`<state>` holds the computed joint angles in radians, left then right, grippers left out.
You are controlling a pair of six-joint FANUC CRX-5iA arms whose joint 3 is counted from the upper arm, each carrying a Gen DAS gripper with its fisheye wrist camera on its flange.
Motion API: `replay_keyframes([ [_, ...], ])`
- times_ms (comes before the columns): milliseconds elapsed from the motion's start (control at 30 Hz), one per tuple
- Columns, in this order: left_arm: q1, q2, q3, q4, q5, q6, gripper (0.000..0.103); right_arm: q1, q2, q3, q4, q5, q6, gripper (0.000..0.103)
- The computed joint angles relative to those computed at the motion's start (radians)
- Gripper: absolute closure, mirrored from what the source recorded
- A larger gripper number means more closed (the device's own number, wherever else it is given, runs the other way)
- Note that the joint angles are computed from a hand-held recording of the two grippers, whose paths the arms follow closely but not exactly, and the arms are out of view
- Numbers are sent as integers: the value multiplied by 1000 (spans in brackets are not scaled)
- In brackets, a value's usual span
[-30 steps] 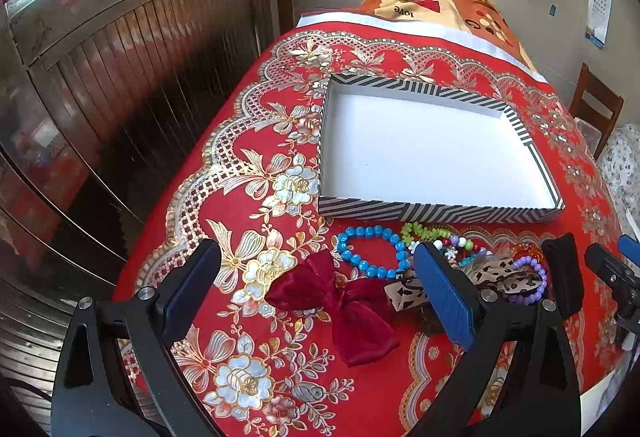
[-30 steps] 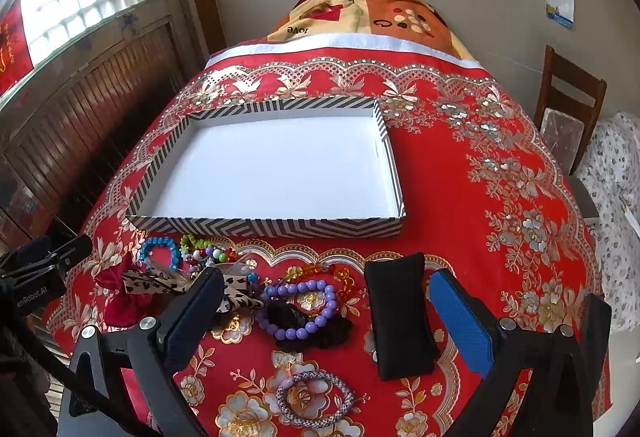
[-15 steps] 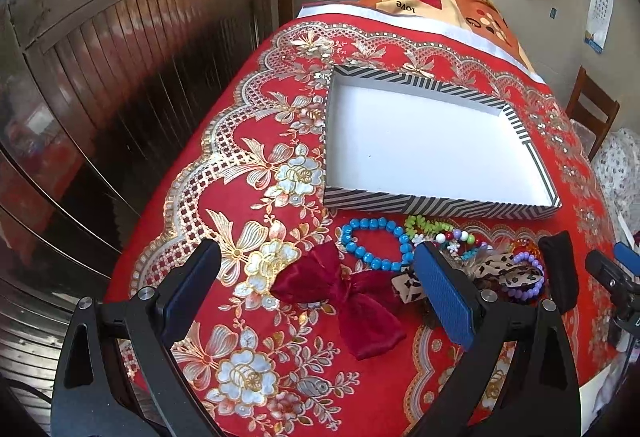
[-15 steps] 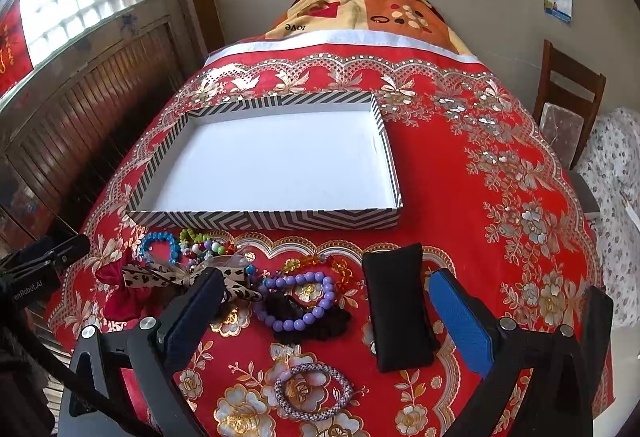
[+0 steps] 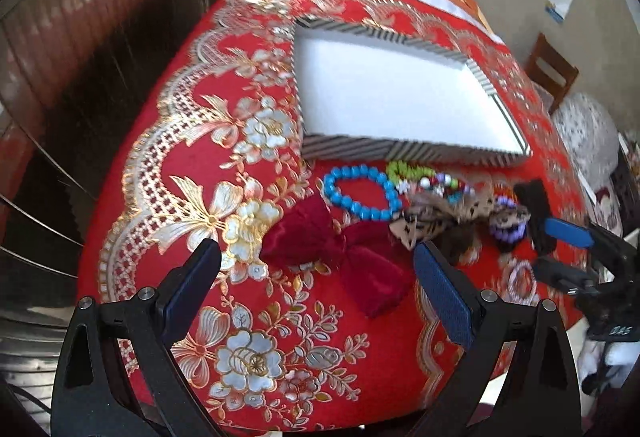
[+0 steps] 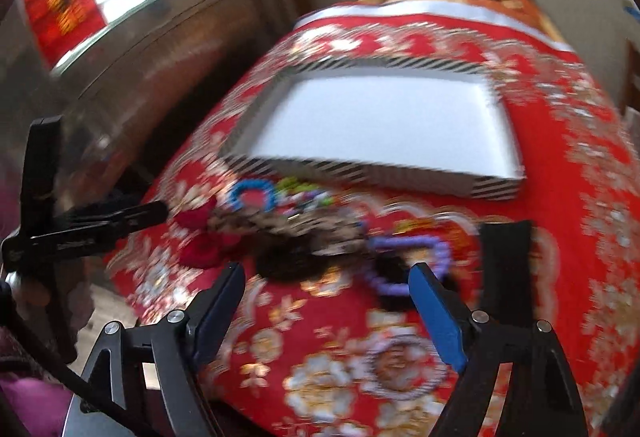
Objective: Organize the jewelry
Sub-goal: 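Grasp the leopard-print bow with the right tool while the left tool grasps the red velvet bow, then carry both bows into the white box and open both tools to release them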
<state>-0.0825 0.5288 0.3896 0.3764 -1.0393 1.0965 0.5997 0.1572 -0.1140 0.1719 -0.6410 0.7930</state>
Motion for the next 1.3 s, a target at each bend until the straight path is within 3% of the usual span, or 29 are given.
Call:
replay_keyframes([
  [100, -3, 14, 6, 21, -10, -12, 5, -9, 68, 78, -103, -32, 121, 29],
  [333, -18, 43, 37, -37, 3, -8, 5, -21, 172, 158, -108, -55, 168, 29],
  [467, -10, 81, 81, -24, -29, 33, 5, -37, 195, 169, -130, -33, 181, 30],
  [533, -12, 100, 108, -32, -47, 65, 5, -56, 209, 195, -211, -31, 251, 50],
  [667, -22, 139, 167, -65, -87, 151, 5, -70, 197, 185, -256, -5, 300, 64],
  [700, -21, 146, 171, -51, -96, 161, 10, -74, 191, 180, -267, 3, 309, 68],
  [733, -21, 149, 170, -42, -99, 164, 24, -76, 186, 176, -270, 5, 312, 71],
  [767, -23, 157, 180, -46, -111, 166, 31, -78, 181, 171, -272, 8, 313, 73],
  [833, -30, 175, 203, -56, -141, 147, 60, -80, 170, 161, -270, 11, 316, 78],
  [867, -26, 169, 180, -27, -129, 122, 62, -82, 166, 158, -273, 14, 321, 79],
  [900, -24, 165, 169, -15, -121, 114, 71, -82, 162, 154, -273, 13, 320, 80],
  [1100, -9, 150, 154, 13, -120, 103, 83, -84, 125, 127, -286, 20, 334, 85],
  [1300, 11, 110, 121, 49, -102, 64, 84, -76, 59, 84, -265, 53, 321, 86],
])
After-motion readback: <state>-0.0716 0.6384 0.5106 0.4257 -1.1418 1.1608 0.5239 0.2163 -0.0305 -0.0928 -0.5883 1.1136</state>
